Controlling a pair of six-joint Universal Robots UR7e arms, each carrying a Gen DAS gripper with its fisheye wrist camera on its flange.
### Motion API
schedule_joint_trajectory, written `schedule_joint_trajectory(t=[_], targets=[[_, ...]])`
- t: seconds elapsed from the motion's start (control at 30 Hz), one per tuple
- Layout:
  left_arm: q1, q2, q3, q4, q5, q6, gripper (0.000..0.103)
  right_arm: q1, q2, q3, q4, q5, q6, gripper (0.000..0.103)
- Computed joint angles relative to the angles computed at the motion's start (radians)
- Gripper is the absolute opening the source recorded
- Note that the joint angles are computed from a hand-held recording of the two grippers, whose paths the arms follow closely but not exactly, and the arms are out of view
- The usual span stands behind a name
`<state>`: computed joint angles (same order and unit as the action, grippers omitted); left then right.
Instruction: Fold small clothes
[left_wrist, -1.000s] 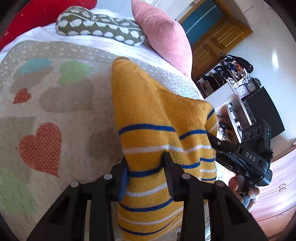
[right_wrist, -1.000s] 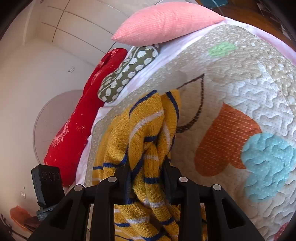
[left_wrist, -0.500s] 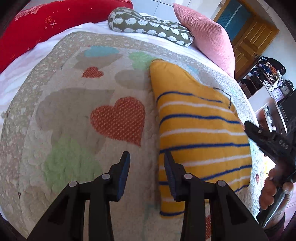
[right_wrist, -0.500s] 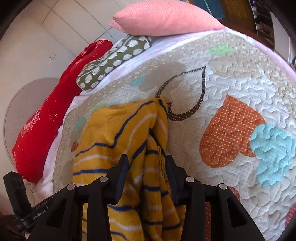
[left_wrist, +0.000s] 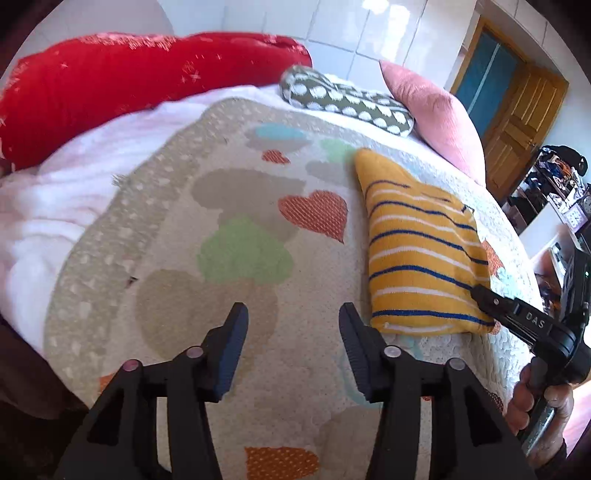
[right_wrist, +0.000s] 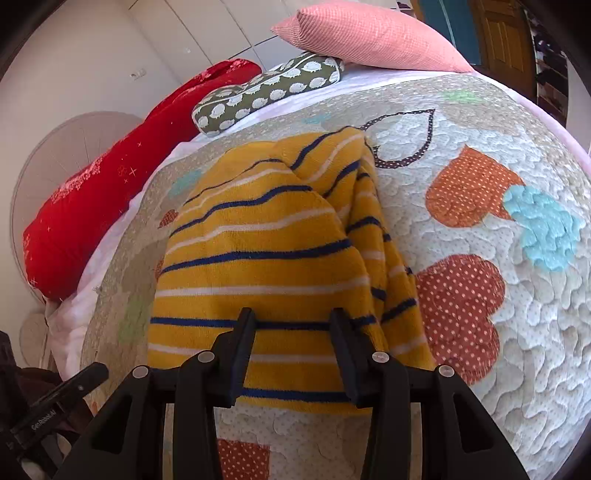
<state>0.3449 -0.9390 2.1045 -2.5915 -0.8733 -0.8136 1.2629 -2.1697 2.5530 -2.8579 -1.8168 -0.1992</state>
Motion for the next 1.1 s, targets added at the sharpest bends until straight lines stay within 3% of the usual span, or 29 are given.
schedule_joint_trajectory(t=[0.13, 0.27, 0.37, 0.5, 0.77, 1.1], targets=[[-0.08, -0.03, 0.039, 0.033, 0.126, -0.079, 0.068, 0.029, -0.151, 0.067, 0.035, -0.013, 0.022, 0.048], [-0.126, -0.04, 0.044, 0.064, 0.153, -0.107, 0.076, 0.211, -0.2, 0.133, -0.042, -0.221, 0.049, 0.05], [-0.161, -0.047, 0.05, 0.108, 0.177, -0.127, 0.082, 0.369, -0.164, 0.162, -0.135, -0.417, 0.084, 0.051], [-0.192, -0.052, 0.049, 0.164, 0.171, -0.153, 0.083, 0.509, -0.108, 0.18, -0.233, -0.577, 0.099, 0.051], [-0.198, -0.045, 0.037, 0.189, 0.113, -0.146, 0.083, 0.599, -0.043, 0.188, -0.266, -0.655, 0.117, 0.056], [-0.195, -0.024, 0.027, 0.196, 0.098, -0.131, 0.083, 0.527, -0.086, 0.207, -0.235, -0.612, 0.124, 0.057]])
